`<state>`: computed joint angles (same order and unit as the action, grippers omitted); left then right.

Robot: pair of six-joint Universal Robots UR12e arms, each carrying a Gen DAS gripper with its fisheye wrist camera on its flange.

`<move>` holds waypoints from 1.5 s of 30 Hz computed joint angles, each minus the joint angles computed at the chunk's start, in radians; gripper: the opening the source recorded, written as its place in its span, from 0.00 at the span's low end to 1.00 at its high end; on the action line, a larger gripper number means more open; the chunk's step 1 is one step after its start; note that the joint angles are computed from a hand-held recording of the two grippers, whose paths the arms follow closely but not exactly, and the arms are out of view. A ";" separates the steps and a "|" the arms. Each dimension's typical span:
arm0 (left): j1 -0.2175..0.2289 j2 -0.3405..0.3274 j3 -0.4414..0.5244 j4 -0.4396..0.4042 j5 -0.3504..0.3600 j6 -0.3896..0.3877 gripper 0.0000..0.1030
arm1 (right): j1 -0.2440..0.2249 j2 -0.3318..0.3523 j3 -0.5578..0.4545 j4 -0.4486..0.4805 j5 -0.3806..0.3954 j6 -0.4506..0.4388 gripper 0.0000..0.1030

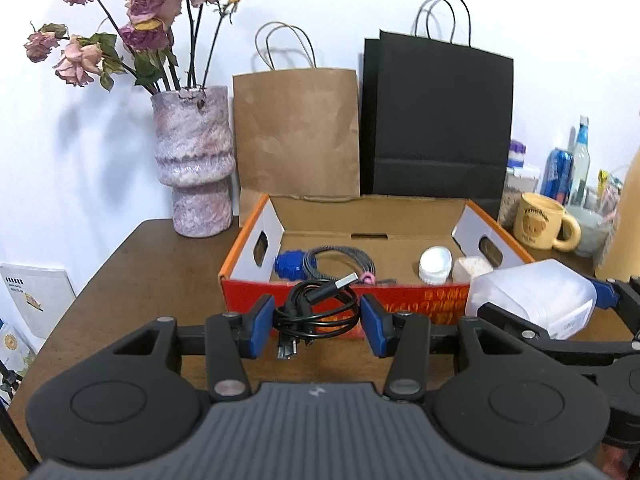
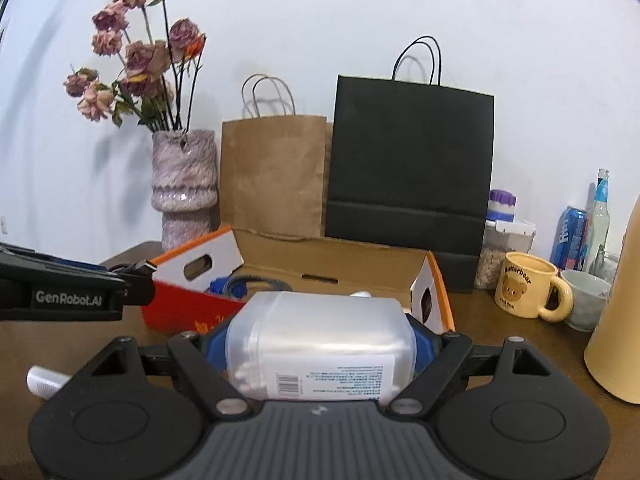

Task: Organize rigid objects
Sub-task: 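Carry the cable with the left gripper while the right carries the white box over the box, then open both grippers to drop the cable and the white plastic box into the box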

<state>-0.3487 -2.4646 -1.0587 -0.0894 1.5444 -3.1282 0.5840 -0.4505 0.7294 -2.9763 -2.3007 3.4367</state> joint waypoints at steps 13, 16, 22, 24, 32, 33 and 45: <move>-0.010 -0.065 0.130 -0.020 0.043 -0.057 0.46 | -0.028 0.056 -0.117 0.000 -0.003 0.003 0.80; -0.012 -0.088 0.173 -0.032 0.050 -0.060 0.46 | -0.036 0.070 -0.146 0.007 0.000 0.001 0.80; -0.017 -0.134 0.264 -0.073 0.061 -0.074 0.46 | -0.051 0.103 -0.212 0.022 0.008 -0.012 0.80; -0.018 -0.150 0.294 -0.089 0.065 -0.077 0.46 | -0.057 0.117 -0.240 0.030 0.013 -0.019 0.80; -0.022 -0.229 0.445 -0.167 0.083 -0.084 0.46 | -0.073 0.189 -0.382 0.095 0.035 -0.043 0.80; -0.022 -0.240 0.467 -0.179 0.086 -0.084 0.46 | -0.075 0.197 -0.399 0.104 0.037 -0.045 0.80; -0.023 -0.377 0.735 -0.337 0.114 -0.088 0.46 | -0.096 0.305 -0.620 0.241 0.051 -0.044 0.80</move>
